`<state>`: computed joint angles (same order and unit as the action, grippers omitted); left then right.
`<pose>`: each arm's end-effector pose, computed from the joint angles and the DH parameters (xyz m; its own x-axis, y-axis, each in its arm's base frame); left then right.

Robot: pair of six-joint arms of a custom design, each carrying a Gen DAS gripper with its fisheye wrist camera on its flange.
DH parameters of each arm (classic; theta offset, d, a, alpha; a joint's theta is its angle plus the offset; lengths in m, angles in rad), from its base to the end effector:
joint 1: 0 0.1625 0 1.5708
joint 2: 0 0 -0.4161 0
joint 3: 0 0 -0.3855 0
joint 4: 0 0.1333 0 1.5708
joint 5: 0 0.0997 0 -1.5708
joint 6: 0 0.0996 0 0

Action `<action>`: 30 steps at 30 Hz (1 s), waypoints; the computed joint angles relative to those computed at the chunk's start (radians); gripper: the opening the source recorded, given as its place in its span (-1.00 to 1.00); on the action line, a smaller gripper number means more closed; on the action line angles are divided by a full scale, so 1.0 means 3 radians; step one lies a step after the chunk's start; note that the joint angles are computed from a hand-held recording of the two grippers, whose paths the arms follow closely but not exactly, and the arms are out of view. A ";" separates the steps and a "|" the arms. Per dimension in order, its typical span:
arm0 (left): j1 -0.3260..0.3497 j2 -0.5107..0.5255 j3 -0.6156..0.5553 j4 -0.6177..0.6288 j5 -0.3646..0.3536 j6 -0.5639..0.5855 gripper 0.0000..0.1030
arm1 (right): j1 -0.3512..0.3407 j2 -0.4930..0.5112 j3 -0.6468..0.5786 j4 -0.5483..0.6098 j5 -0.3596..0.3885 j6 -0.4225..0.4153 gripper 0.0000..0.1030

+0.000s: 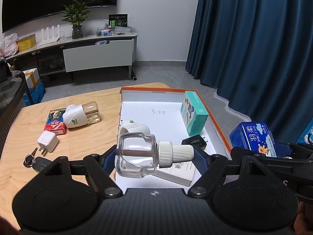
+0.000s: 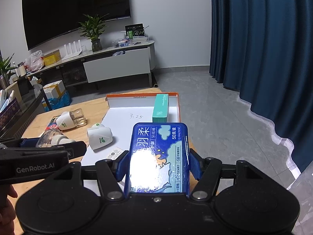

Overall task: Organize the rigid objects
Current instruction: 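Carry the glass bottle and blue box with both grippers over the lid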

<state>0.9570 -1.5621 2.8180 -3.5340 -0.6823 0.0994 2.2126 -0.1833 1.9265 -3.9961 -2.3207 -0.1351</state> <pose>0.0342 -0.3172 0.2291 -0.7585 0.0128 -0.6515 0.5156 0.6232 -0.5880 0.3316 -0.3344 -0.1352 -0.7731 -0.1768 0.6092 -0.5741 0.6035 -0.5534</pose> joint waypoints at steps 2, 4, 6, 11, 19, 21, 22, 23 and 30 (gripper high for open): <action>0.0008 0.0001 0.0000 0.0000 -0.0009 0.0002 0.54 | -0.0001 0.0002 0.0000 -0.0002 0.0000 -0.0003 0.46; 0.0015 0.0004 -0.0001 0.0000 -0.0010 0.0001 0.54 | 0.0002 0.0002 -0.0005 0.0016 -0.0008 0.0003 0.46; 0.0023 0.0001 -0.0004 0.0014 -0.0013 -0.0003 0.54 | 0.0002 0.0001 -0.0010 0.0030 -0.0006 -0.0002 0.46; 0.0035 0.0005 -0.0008 0.0013 -0.0020 -0.0006 0.54 | -0.0001 0.0006 -0.0018 0.0051 -0.0010 0.0007 0.46; 0.0056 -0.0005 -0.0015 0.0038 -0.0030 -0.0009 0.54 | -0.0005 0.0011 -0.0022 0.0076 -0.0013 0.0022 0.46; 0.0062 -0.0009 -0.0014 0.0049 -0.0040 -0.0019 0.54 | -0.0018 0.0009 -0.0022 0.0095 -0.0005 0.0034 0.46; 0.0064 -0.0009 -0.0011 0.0048 -0.0045 -0.0018 0.54 | -0.0019 0.0012 -0.0023 0.0098 -0.0003 0.0039 0.46; 0.0062 -0.0008 -0.0010 0.0051 -0.0042 -0.0020 0.53 | -0.0020 0.0013 -0.0023 0.0096 0.0000 0.0036 0.46; 0.0073 -0.0004 -0.0009 0.0043 -0.0051 -0.0028 0.54 | -0.0021 0.0021 -0.0030 0.0090 -0.0002 0.0029 0.46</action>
